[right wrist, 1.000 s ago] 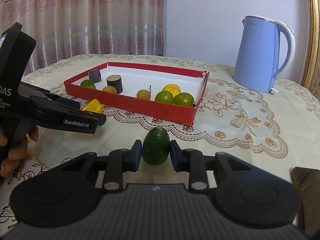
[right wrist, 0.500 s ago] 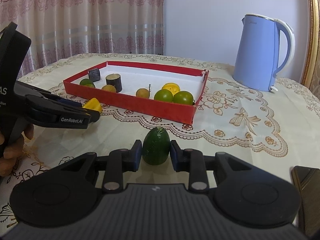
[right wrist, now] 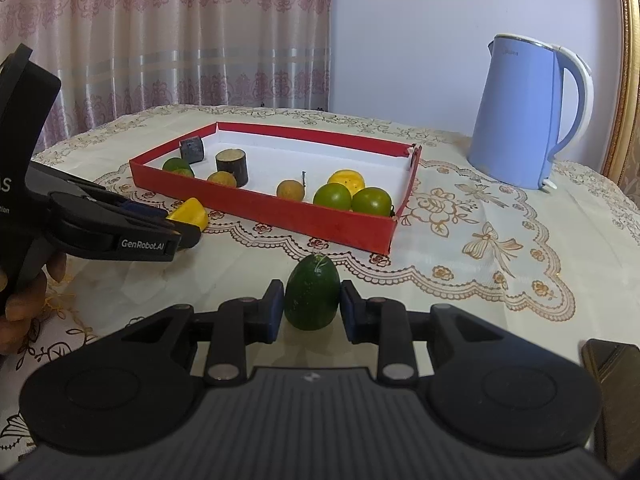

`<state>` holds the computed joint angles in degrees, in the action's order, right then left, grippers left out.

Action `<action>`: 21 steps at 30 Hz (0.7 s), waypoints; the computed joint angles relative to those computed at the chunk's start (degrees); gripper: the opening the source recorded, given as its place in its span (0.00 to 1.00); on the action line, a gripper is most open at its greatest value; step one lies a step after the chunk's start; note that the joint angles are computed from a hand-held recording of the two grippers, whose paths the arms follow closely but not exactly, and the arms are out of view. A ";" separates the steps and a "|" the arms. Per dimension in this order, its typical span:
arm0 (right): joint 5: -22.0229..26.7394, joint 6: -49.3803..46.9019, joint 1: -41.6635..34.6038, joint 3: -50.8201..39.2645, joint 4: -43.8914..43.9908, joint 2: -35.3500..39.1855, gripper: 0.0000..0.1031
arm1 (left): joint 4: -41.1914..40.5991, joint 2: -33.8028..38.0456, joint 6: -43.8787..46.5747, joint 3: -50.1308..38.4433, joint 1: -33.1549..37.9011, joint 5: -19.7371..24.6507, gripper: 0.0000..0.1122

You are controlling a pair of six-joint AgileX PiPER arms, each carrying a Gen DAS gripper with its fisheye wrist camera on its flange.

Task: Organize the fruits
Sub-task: 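Carry the yellow pepper over the tray with the left gripper while the right carries the green fruit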

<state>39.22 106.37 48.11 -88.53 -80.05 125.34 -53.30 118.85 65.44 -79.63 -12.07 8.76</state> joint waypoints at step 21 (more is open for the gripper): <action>1.63 -13.45 -2.72 -10.77 3.49 2.28 0.28 | -20.61 -3.74 22.02 3.33 3.45 4.03 0.15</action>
